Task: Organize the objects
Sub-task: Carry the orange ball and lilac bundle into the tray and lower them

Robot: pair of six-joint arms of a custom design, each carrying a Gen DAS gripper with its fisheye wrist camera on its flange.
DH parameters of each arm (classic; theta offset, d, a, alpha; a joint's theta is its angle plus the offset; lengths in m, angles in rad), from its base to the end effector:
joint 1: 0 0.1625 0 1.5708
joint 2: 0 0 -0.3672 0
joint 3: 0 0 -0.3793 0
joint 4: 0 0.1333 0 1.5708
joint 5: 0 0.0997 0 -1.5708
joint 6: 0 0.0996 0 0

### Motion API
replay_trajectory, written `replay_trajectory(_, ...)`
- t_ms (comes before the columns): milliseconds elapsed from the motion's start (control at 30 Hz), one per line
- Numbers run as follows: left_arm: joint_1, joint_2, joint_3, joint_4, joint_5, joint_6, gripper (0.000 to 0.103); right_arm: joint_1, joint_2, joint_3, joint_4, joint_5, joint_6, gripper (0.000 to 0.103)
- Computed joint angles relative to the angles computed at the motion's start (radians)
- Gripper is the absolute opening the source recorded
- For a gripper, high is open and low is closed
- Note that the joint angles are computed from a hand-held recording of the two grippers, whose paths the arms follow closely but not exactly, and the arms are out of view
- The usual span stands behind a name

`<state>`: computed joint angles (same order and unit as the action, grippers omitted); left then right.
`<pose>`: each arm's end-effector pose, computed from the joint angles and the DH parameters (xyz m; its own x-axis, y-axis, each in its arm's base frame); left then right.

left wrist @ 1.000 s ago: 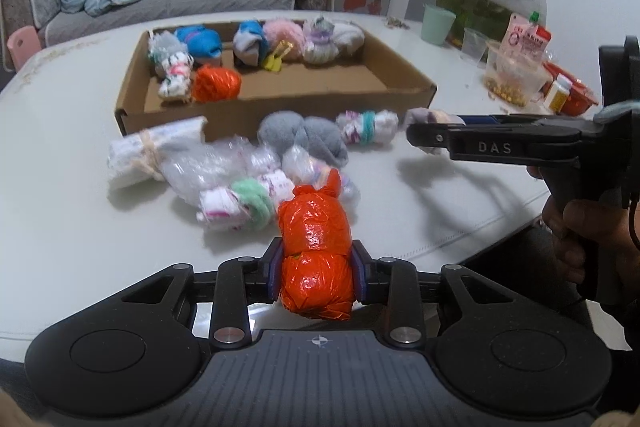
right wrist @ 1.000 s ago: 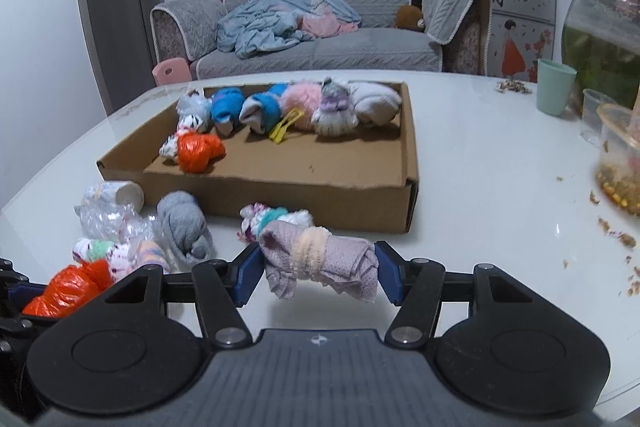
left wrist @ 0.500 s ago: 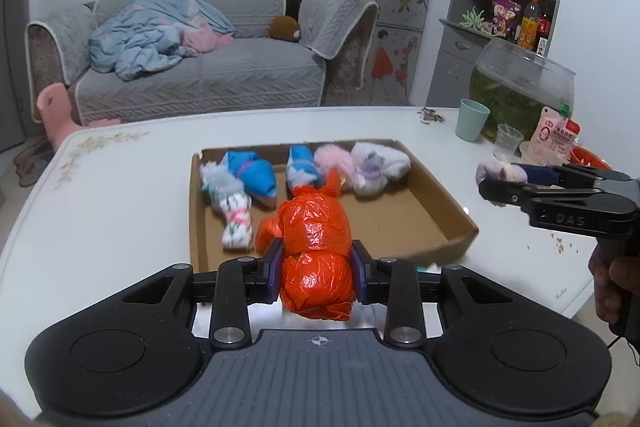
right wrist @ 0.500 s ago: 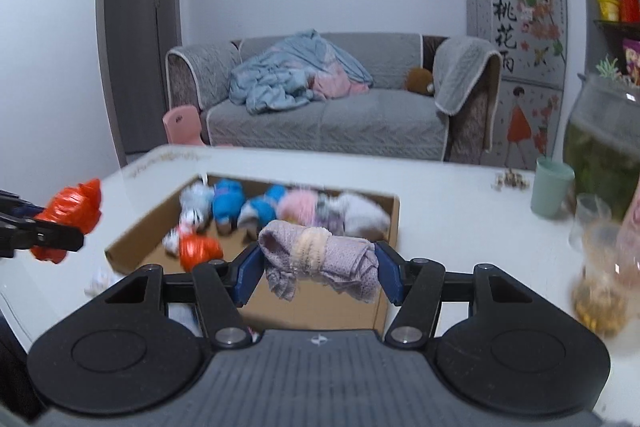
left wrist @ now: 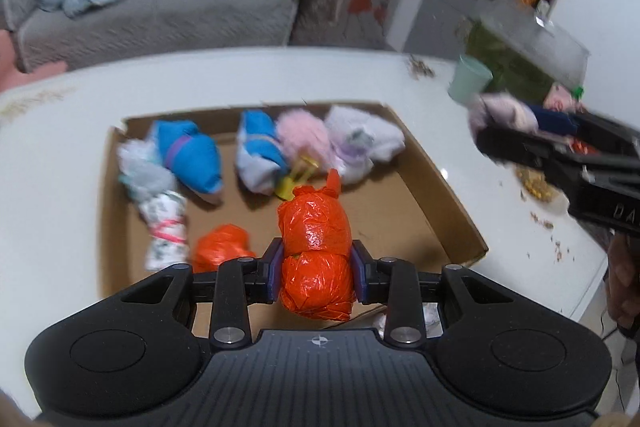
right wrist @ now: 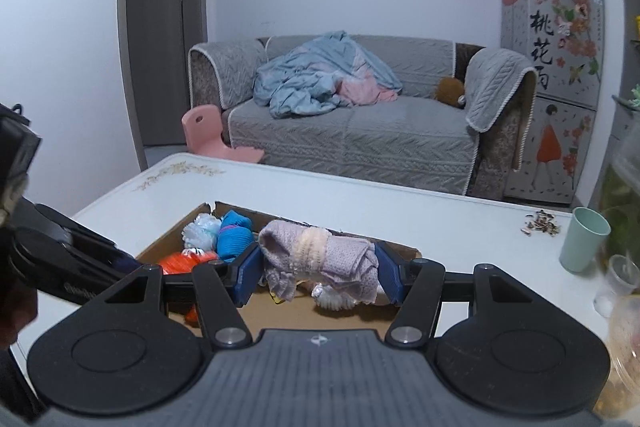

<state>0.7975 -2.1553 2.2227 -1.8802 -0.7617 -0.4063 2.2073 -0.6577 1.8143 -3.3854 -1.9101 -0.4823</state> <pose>-0.0550 -0.3503 0.4004 -0.8330 0.0542 -0.5507 0.3799 0.7797 -0.4978 0.4250 -0.4066 0.0264 -0.5609 -0.6467 0.5169 -0.8245 0.3797 -0.4196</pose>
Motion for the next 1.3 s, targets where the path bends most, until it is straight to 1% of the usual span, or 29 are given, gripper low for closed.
replay_trajectory(133, 0.118, 0.093, -0.034, -0.028, -0.054, 0.054, 0.04, -0.004, 0.013, -0.017, 0.036, 0.003, -0.003, 0.056)
replay_trajectory(233, 0.178, 0.139, -0.053, -0.046, -0.04, 0.082, 0.04, -0.006, 0.021, -0.024, 0.058, 0.004, -0.003, 0.056)
replay_trajectory(333, 0.21, 0.167, -0.061, -0.084, -0.016, 0.111, 0.04, -0.01, 0.036, -0.04, 0.09, 0.012, -0.009, 0.056)
replay_trajectory(400, 0.222, 0.177, -0.056, -0.124, 0.0, 0.134, 0.04, -0.013, 0.051, -0.054, 0.118, 0.02, -0.024, 0.056)
replay_trajectory(467, 0.234, 0.183, -0.051, -0.163, 0.004, 0.146, 0.04, -0.016, 0.07, -0.074, 0.142, 0.028, -0.061, 0.056)
replay_trajectory(567, 0.236, 0.19, -0.046, -0.205, 0.014, 0.146, 0.04, -0.018, 0.101, -0.104, 0.174, 0.03, -0.147, 0.056)
replay_trajectory(667, 0.25, 0.202, -0.05, -0.242, 0.006, 0.142, 0.04, -0.025, 0.123, -0.134, 0.215, 0.047, -0.224, 0.056)
replay_trajectory(867, 0.261, 0.215, -0.059, -0.254, -0.002, 0.118, 0.04, -0.019, 0.153, -0.174, 0.295, 0.04, -0.355, 0.056)
replay_trajectory(1167, 0.252, 0.234, -0.045, -0.277, 0.032, 0.155, 0.04, -0.024, 0.181, -0.224, 0.389, 0.011, -0.418, 0.056)
replay_trajectory(1300, 0.253, 0.239, -0.042, -0.284, 0.039, 0.162, 0.04, -0.03, 0.19, -0.249, 0.433, 0.011, -0.422, 0.056)
